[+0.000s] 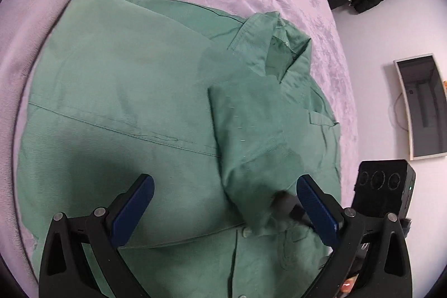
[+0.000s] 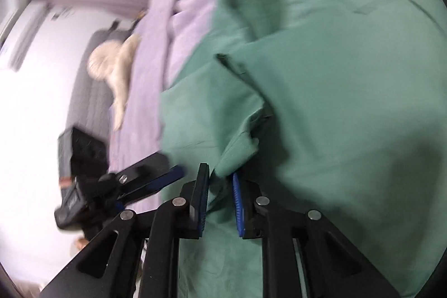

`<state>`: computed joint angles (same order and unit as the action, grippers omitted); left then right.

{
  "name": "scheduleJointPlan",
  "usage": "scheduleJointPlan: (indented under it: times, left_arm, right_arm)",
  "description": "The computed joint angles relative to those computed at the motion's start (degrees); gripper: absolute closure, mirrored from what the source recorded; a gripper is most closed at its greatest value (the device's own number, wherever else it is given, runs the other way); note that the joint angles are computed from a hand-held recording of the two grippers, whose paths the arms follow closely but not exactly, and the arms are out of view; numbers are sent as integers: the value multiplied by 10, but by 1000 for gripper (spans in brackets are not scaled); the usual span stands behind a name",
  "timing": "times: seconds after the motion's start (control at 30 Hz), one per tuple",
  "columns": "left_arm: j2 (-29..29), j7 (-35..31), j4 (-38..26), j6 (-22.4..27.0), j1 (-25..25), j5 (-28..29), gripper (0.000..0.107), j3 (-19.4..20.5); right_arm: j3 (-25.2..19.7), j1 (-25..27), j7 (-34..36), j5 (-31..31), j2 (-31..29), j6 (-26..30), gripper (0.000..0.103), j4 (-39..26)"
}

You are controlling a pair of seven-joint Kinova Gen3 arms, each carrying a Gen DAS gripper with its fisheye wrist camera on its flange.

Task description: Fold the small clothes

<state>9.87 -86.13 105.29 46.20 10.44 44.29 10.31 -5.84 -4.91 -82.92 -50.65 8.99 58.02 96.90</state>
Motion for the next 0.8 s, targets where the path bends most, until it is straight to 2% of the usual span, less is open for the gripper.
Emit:
scheduleJointPlan:
  times: [0.07,0.13,0.2,0.23,0.3,0.33,0.37,0.4,0.43,0.47,0.5,0.53,0.6,0.7,0.8]
  left_arm:
    - [9,-30,13,5,-50,45,5,35]
    - [17,-39,23,-6,-66,61,5,51]
    - [24,-15,14,-5,-39,39,5,33]
    - [28,7,3,-4,-20,16,6,22]
    - [32,43,-22,4,34,-31,6,-15]
    - [34,59,-32,8,60,-54,8,-34]
    - [37,71,-46,17,87,-77,14,-55]
    - [45,76,-64,35,113,-101,40,-79]
    - [53,86,-80,50,140,-124,77,-102]
    - [64,104,-101,71,157,-147,95,-113]
    - [67,121,-117,82,164,-168,101,-114]
    - [67,129,-127,84,160,-182,101,-105]
    - [65,142,-151,83,135,-228,101,-58]
    - [73,140,-181,83,90,-271,101,7]
    - [97,137,-200,113,89,-283,101,5]
  right_arm:
    - [-9,-29,21,22,32,38,83,-50]
    - [12,-80,19,69,47,70,75,-84]
    - [20,-97,-5,91,40,91,68,-87]
    - [21,-90,-13,89,29,93,55,-75]
    - [5,-47,-31,90,-6,91,44,-40]
    - [4,-22,-40,90,-27,98,44,-22]
    - [14,-3,-55,94,-47,107,44,-4]
    - [32,10,-70,102,-67,116,44,12]
    - [42,22,-89,113,-82,118,44,24]
    - [52,41,-111,129,-98,118,44,36]
    - [61,64,-127,137,-109,115,44,49]
    - [73,87,-134,140,-127,116,44,66]
    - [95,112,-156,143,-149,95,43,93]
    - [86,149,-179,159,-182,54,43,108]
    - [135,128,-135,125,-164,97,43,106]
